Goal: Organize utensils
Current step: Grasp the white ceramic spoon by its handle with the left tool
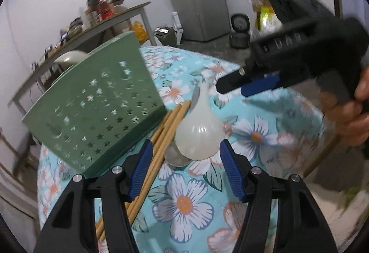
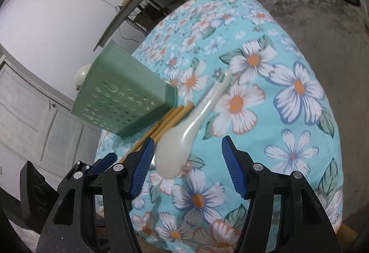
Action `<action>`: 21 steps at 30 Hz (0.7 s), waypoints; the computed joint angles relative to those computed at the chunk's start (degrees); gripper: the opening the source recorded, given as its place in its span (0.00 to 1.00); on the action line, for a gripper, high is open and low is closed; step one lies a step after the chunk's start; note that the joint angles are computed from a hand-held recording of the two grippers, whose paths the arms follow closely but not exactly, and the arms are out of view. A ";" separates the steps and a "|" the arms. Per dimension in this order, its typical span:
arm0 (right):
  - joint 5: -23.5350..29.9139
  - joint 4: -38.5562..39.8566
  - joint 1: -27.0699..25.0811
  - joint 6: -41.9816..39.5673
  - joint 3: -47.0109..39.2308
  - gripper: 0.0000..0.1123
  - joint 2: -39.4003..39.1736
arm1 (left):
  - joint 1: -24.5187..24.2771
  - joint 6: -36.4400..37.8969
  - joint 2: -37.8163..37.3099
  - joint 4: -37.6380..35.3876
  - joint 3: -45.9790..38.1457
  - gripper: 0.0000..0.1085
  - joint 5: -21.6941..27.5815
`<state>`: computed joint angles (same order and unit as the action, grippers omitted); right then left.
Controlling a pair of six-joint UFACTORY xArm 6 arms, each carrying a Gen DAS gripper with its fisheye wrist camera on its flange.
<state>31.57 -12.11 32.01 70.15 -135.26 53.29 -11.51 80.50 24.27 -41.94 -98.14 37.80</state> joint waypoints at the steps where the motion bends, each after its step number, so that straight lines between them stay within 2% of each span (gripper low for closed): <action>1: -0.63 0.22 -0.06 0.04 1.08 0.53 -0.48 | -0.40 0.72 0.39 0.48 0.05 0.54 -1.25; 8: -2.44 1.42 -0.32 -0.40 3.69 0.53 -1.55 | -3.85 5.67 1.57 2.83 3.51 0.54 -11.00; 12: -2.81 1.55 -0.42 -0.43 3.74 0.53 -1.38 | -4.91 5.98 3.27 3.64 3.47 0.54 -14.36; 14: -3.67 1.96 -0.55 -0.56 5.11 0.53 -1.97 | -5.09 6.26 3.83 2.83 2.92 0.54 -14.87; 17: -5.08 2.75 -0.80 -0.72 6.93 0.53 -2.76 | -5.21 6.10 4.18 2.20 2.38 0.46 -15.78; 21: -5.76 2.69 -1.00 -0.60 7.85 0.53 -3.17 | -4.62 6.04 4.01 -1.21 0.60 0.38 -13.78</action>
